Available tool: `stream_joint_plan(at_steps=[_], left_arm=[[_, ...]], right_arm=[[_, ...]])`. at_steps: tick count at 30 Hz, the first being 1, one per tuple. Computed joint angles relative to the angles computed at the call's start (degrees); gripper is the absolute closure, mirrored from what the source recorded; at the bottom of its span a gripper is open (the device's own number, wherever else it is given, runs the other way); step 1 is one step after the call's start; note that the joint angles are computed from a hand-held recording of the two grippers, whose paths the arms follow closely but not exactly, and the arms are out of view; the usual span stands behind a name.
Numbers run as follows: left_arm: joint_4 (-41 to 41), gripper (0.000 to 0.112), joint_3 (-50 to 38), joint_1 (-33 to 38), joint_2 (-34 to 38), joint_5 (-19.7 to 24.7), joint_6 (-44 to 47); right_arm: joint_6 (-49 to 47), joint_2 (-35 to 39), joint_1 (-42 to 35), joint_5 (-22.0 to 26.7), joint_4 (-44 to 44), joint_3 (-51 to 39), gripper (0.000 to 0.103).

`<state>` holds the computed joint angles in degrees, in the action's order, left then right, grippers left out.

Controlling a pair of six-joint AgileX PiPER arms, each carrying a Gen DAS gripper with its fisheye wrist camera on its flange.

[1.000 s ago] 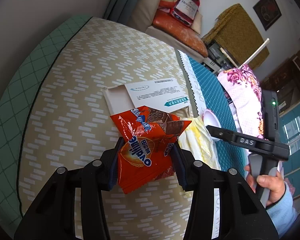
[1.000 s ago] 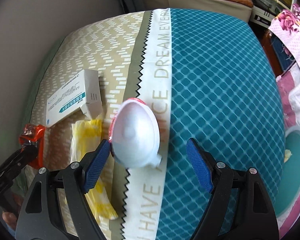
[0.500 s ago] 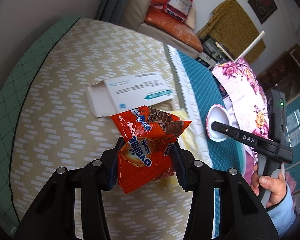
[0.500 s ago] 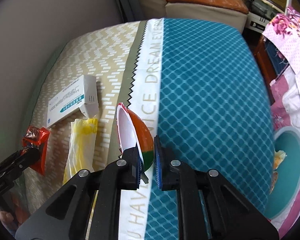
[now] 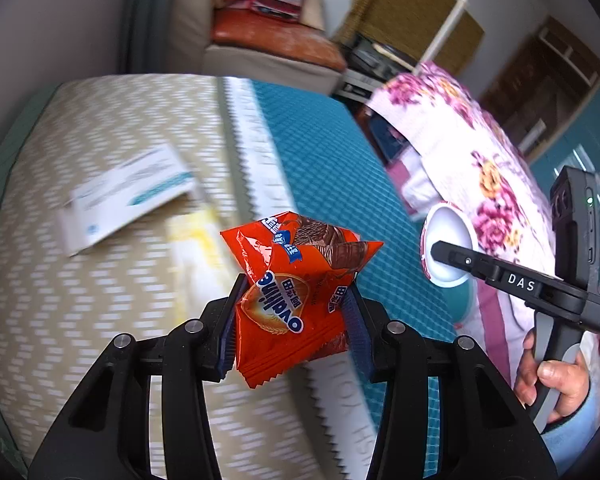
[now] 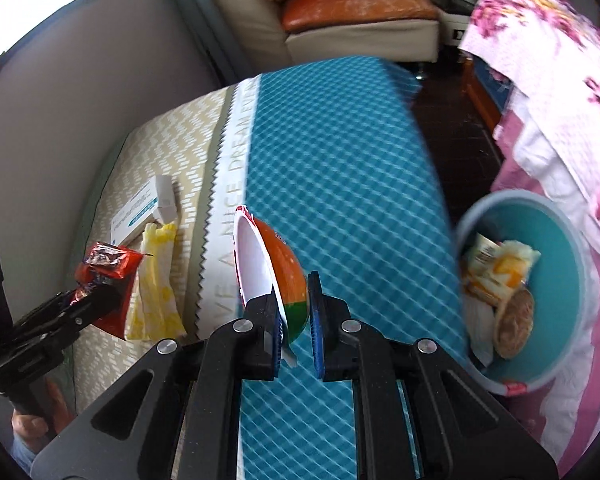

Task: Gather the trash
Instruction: 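Carry the orange wrapper and white lid over the teal bin with both tools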

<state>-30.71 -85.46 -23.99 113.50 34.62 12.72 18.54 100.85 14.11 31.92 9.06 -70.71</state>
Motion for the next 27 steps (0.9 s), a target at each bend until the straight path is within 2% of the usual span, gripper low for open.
stream_joint_plan(at_steps=[5,12,16,23,27], left_arm=[[5.0,0.065,-4.6,-5.6,2.1,1.4,-4.6],[11.2,0.065,-13.9,-12.2,7.2,5.0,-10.8],[14.4,0.065,-21.5,-15.6,11.7,8.4,-14.2],[18.5,0.065,-34.8,-20.5,19.2,15.4,-18.1],[20.3,0.065,-45.0,-22.9,25.0,20.9,-19.6]], right_arm=[[-3.4,-6.5,-4.4,-4.0,3.5,8.6,0.092],[-14.8,-13.3,-12.7,-7.0,13.8,17.4,0.092],[-18.7,-15.5,-16.1,-8.0,17.5,20.8,0.092],[-34.6,-18.7,-27.8,-7.1,31.6,27.2,0.092],[-41.8,-19.8,-33.2,-6.7,37.4,30.3,0.092]])
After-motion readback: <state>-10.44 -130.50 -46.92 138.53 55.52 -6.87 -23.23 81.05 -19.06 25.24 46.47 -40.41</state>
